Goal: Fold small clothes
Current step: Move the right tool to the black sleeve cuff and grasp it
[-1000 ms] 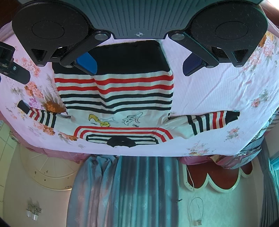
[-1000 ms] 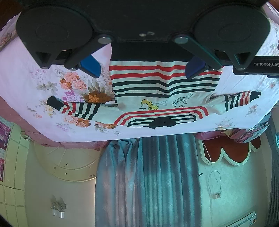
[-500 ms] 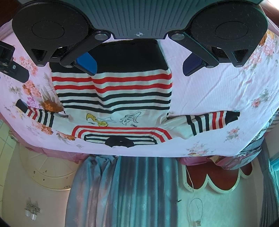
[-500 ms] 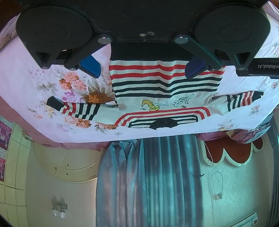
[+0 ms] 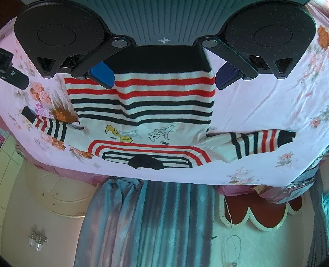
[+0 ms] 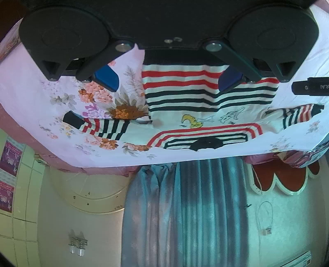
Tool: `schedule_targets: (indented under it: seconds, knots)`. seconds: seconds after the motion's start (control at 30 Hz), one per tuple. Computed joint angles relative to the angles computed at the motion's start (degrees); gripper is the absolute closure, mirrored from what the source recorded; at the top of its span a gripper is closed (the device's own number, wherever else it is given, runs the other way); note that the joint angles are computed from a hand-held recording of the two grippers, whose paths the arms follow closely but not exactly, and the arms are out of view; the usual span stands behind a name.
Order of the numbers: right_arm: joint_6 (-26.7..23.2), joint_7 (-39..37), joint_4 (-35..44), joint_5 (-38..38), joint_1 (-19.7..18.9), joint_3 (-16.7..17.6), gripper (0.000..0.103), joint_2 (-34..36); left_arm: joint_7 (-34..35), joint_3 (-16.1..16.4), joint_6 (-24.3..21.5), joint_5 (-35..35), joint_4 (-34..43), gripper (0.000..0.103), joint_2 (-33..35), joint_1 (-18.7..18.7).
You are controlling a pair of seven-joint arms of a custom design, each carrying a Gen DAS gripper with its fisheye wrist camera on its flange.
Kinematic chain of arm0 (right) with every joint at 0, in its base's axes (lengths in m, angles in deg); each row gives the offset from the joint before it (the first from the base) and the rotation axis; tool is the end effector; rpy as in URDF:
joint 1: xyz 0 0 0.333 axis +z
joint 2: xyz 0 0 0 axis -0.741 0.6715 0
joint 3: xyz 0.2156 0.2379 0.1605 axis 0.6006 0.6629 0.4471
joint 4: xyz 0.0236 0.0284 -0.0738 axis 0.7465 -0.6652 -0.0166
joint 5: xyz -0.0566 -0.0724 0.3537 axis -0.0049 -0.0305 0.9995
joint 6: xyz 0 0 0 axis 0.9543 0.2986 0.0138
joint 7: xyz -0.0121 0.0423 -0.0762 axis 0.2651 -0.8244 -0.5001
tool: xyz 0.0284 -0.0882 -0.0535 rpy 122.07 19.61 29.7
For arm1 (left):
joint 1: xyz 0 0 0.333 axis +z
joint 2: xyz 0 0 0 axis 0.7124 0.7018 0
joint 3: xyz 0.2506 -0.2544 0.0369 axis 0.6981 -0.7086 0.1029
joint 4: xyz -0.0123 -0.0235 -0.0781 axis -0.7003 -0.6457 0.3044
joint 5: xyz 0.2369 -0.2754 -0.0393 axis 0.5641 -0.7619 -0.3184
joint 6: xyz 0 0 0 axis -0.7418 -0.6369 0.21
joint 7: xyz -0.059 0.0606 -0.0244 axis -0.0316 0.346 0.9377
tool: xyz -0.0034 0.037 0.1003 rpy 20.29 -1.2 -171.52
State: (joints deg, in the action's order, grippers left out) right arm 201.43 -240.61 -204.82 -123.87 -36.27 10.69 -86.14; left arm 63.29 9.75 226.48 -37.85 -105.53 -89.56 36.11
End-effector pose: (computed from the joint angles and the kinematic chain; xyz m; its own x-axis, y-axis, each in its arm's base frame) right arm 0.3793 0.1723 0.5390 -0.4553 -0.8902 -0.0181 -0.4830 0.2640 -0.8348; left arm 0.5038 -0.1204 0.5375 -0.3261 -0.9432 0.0638 -0.6568 0.1775 -0.7328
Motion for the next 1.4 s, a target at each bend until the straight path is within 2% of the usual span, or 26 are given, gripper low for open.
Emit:
schedule_targets:
  seconds: [0.13, 0.27, 0.33, 0.43, 0.53, 0.67, 0.77, 0.9, 1.13, 1.3, 1.4]
  knots:
    - [2.12, 0.95, -0.18, -2.91, -1.72, -1.71, 0.001, 1.04, -2.23, -1.15, 1.22, 1.66, 3.07, 0.000, 3.90, -0.01]
    - [5.43, 1.64, -0.34, -5.53, -3.96, -4.32, 0.001, 2.25, -8.93, -2.15, 1.12, 7.39, 7.36, 0.000, 8.52, 0.09]
    - [8.05, 2.62, -0.29, -7.24, -5.57, -6.00, 0.001, 3.18, -14.43, -1.59, 1.30, 12.57, 9.95, 0.000, 11.27, -0.92]
    - [11.16, 2.91, 0.21, -8.47, -7.87, -8.22, 0.001, 4.90, -21.77, -0.06, 0.67, 19.17, 14.62, 0.000, 15.50, -3.23]
    - [13.90, 2.74, 0.99, -9.90, -10.42, -10.33, 0.001, 6.94, -28.90, 2.81, -0.66, 25.91, 19.93, 0.000, 19.87, -6.80]
    - [18.10, 2.80, 2.47, -11.49, -13.79, -13.26, 0.005, 10.08, -36.20, 6.90, -2.52, 33.67, 26.49, 0.000, 24.95, -11.49]
    - [20.81, 2.19, 3.75, -11.38, -15.91, -15.02, 0.008, 12.56, -40.14, 8.46, -4.62, 37.30, 31.67, 0.000, 28.75, -13.65]
    - [23.95, -0.26, 5.60, -9.77, -18.42, -17.15, 0.016, 16.25, -43.41, 9.04, -7.86, 40.10, 38.59, 0.000, 33.78, -15.26]
    - [28.36, -5.51, 8.88, -3.52, -22.17, -20.90, 0.020, 23.18, -46.14, 9.12, -14.05, 43.07, 51.24, 0.000, 42.48, -17.00]
    - [30.55, -10.26, 11.23, 3.31, -23.66, -23.23, 0.022, 27.70, -46.77, 8.99, -17.89, 44.10, 59.55, 0.000, 47.92, -17.62]
    - [32.38, -15.14, 12.37, 10.00, -24.43, -24.13, 0.022, 30.47, -47.26, 9.31, -20.40, 44.85, 64.39, 0.000, 50.93, -18.10]
